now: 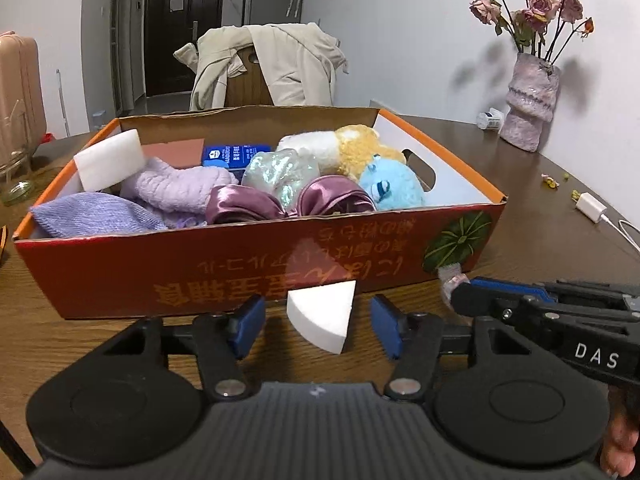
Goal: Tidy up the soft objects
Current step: 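Grasp the clear snack packet with the right tool while the left tool grasps the white wedge sponge, then carry the snack packet and wedge sponge into the box and open both tools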
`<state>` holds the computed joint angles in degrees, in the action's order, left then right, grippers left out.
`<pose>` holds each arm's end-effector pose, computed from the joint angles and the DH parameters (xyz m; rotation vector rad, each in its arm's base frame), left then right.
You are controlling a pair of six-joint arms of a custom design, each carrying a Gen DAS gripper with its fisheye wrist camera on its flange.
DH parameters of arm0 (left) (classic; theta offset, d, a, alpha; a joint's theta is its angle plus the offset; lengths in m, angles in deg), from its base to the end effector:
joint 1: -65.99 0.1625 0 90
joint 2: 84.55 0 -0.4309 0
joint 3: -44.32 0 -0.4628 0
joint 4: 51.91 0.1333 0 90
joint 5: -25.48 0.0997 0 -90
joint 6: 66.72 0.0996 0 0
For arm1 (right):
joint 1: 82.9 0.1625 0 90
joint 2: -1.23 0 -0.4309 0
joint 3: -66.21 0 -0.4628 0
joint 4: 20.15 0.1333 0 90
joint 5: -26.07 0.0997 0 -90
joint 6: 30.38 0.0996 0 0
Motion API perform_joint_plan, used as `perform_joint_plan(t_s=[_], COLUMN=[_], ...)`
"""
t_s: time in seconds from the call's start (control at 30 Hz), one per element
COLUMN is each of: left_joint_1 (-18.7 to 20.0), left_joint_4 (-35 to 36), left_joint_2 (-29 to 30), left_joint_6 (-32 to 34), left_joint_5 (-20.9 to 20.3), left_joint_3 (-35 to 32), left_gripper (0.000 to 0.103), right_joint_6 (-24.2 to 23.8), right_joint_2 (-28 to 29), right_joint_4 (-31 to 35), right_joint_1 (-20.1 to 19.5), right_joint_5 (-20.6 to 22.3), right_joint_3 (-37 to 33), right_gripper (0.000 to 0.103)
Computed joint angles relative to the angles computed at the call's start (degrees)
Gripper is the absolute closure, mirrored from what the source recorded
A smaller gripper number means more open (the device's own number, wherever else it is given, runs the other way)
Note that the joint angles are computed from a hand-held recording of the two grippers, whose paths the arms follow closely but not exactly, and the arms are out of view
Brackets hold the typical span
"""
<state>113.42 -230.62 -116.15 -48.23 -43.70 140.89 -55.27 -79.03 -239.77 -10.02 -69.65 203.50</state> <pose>-0.3436 -0.6234 -0.0761 1.3271 2.4627 -0.6818 -0.0143 -0.4656 0.2644 0.0683 -2.1927 1.4639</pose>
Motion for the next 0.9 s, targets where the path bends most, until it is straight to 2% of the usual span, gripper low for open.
perform_joint_plan(t_s=[0.03,0.1,0.33,0.5,0.63,0.77,0.9], left_joint_1=[0.0,0.1,-0.6,-1.9,-3.3,-4.6,-5.3], left_joint_4=[0.0,1.4,-0.6,-4.0,-8.0,-10.9,-12.7], left_joint_2=[0.3,0.3,-0.8,-5.8,-10.5,-15.2,-19.1], left_joint_6=[0.1,0.2,0.0,-1.4,-2.2,-2.2,-1.8], left_joint_5=[0.1,-0.5,0.4,0.2,0.4,0.4,-0.9], left_joint_3=[-0.2,-0.6,1.3,7.1,12.9,18.1,22.1], left_gripper=[0.052,0.07,0.074,0.074,0.074,0.073,0.073], right_joint_6=[0.8,0.9,0.0,-0.4,-3.6,-2.4,-3.6], right_joint_2=[-0.1,-0.2,0.7,0.8,3.3,1.8,1.0], right_joint_4=[-0.7,-1.9,-3.4,-2.8,-6.2,-8.4,-10.3], right_joint_1=[-0.5,-1.1,-0.7,-0.1,3.8,6.1,9.8], right_joint_5=[0.7,2.7,2.2,1.1,-5.7,-4.4,-6.5], right_joint_3=[0.2,0.7,0.5,0.3,0.4,4.5,7.5], right_gripper=[0.088,0.088,0.088,0.088,0.088,0.088,0.088])
